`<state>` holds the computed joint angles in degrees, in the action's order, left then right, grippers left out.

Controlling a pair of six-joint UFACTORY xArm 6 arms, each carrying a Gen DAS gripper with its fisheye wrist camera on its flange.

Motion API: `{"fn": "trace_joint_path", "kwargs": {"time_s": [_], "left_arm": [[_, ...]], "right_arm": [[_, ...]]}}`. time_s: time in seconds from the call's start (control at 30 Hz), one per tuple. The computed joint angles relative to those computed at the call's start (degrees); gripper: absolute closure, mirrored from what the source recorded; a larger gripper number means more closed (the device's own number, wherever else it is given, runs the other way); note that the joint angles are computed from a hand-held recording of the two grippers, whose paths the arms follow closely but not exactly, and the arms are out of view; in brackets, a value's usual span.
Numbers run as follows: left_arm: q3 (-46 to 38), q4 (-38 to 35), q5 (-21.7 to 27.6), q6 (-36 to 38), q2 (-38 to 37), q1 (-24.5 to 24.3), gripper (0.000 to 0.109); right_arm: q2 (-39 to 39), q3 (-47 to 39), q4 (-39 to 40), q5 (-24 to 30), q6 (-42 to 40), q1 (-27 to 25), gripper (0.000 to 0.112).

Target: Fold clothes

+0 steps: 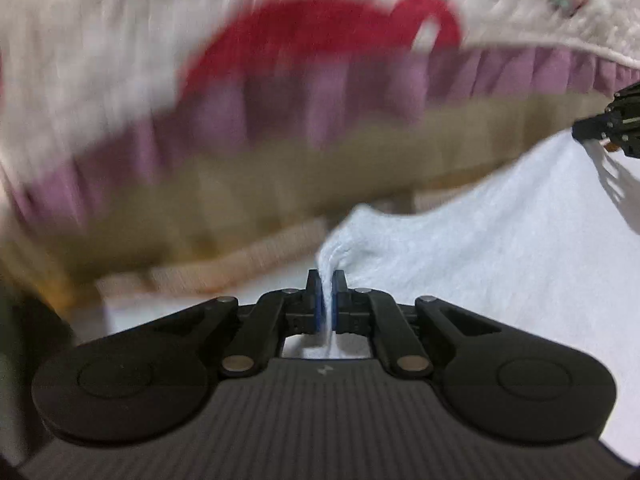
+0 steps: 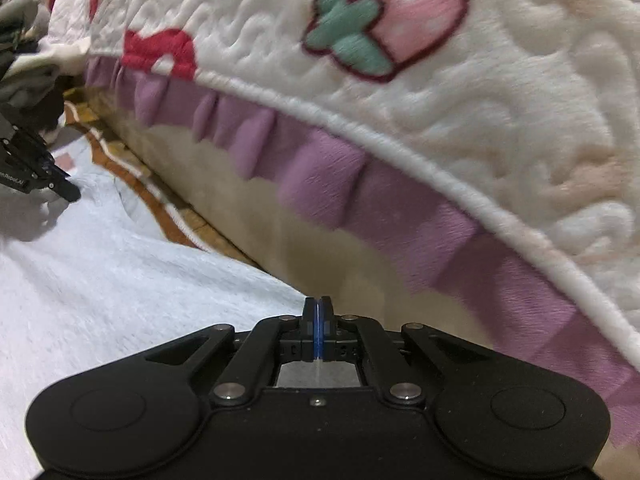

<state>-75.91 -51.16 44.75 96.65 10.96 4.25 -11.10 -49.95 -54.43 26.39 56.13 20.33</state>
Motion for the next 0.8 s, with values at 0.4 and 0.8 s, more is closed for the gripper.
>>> {"fn": "trace_joint_path", "kwargs": {"time_s": [0.4,0.8], "left_arm": [[9.97,-0.6,-18.71,-4.18,-3.56,-4.89,0.055],[17.22,4.64,-11.59,-0.47,-13.25,11.08,0.054]], "right_arm": [[1.21,-3.86,1.52,23.47,13.39,5.83,0.104],[-35.58,22.87,11.06,28.92,30.81,12.75,0.066]]}}
